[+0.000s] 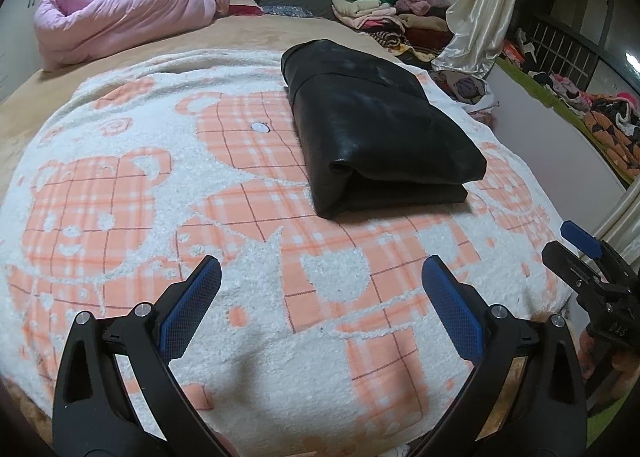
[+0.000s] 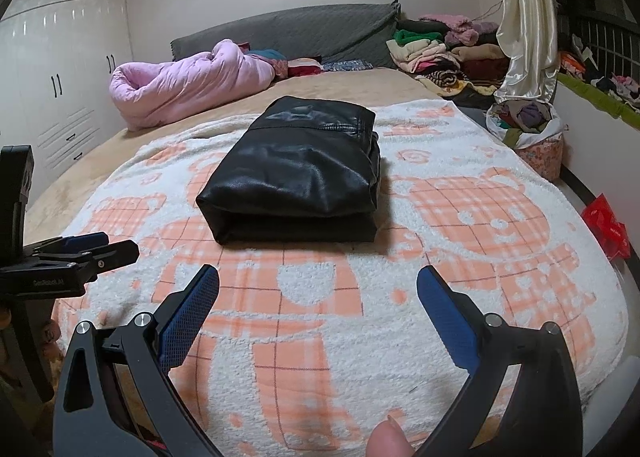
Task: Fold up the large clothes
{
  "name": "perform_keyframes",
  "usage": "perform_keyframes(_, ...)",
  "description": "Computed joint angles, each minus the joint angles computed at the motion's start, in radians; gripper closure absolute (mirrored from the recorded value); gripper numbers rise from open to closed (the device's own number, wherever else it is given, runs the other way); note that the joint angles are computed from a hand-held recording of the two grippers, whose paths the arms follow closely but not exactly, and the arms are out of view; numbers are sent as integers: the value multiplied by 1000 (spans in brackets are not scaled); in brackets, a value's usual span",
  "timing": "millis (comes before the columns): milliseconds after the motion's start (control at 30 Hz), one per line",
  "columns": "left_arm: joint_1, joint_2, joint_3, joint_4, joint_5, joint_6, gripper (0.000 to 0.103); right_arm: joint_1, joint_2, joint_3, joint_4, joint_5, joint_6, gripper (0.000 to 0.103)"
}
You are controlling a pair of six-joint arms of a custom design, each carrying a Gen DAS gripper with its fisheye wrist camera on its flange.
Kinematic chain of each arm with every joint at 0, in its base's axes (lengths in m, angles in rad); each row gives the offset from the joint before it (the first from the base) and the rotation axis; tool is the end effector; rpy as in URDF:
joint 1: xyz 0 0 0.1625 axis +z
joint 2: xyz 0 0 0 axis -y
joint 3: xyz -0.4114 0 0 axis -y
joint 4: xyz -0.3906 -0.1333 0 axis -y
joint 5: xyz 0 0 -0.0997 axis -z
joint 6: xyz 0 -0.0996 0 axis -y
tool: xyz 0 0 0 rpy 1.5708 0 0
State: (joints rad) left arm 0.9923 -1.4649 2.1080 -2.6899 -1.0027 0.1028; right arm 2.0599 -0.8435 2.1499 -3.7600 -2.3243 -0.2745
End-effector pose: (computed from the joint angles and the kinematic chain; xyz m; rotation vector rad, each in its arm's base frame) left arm -0.1077 -0.5067 0.3084 0.6929 2.5043 -0.7894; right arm 0.2901 -0.4064 0.1237 0.4470 -2.2397 1.1498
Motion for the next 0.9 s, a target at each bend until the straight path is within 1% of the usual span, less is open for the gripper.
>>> perform_keyframes(900, -2, -1, -2, 1, 9, 1, 9, 2, -1, -4, 9, -6, 4, 4)
